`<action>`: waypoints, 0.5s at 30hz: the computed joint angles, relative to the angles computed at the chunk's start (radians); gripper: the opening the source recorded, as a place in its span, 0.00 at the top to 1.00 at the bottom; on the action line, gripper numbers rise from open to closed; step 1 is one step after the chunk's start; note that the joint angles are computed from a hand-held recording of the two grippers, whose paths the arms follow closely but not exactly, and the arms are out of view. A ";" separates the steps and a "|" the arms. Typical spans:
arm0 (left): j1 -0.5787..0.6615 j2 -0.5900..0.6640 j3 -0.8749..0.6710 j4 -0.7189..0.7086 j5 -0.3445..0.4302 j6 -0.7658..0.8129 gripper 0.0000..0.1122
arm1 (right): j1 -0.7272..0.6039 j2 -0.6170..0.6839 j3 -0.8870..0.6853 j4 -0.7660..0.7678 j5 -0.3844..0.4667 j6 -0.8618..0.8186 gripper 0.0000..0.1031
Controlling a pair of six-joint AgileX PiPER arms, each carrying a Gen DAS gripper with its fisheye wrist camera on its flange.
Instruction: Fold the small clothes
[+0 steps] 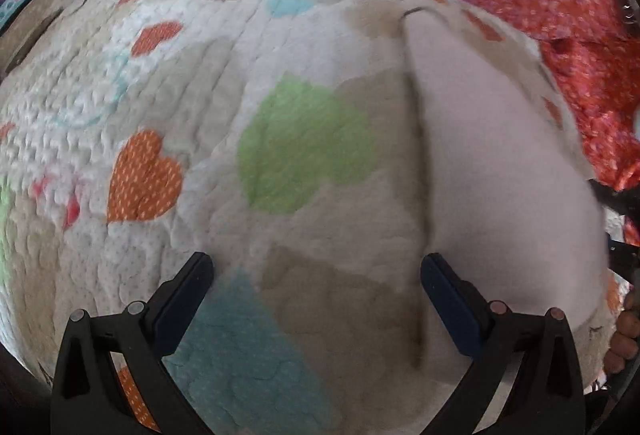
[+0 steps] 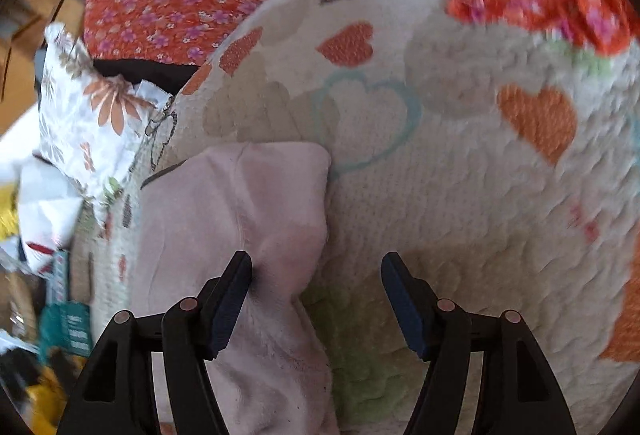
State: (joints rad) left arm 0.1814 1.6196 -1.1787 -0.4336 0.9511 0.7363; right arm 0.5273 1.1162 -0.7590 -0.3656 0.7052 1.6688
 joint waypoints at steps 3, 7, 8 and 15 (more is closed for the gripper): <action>-0.004 -0.029 0.042 -0.007 -0.050 0.057 0.08 | -0.002 0.010 -0.007 0.008 -0.022 -0.012 0.30; 0.012 -0.032 0.059 -0.032 -0.056 0.099 0.08 | 0.028 0.028 -0.027 -0.009 -0.020 -0.008 0.30; 0.012 -0.032 0.059 -0.030 -0.055 0.103 0.08 | 0.030 0.032 -0.027 -0.008 -0.025 -0.010 0.30; 0.115 0.065 -0.122 -0.173 0.231 0.090 0.14 | -0.018 0.049 0.010 0.039 -0.130 -0.063 0.30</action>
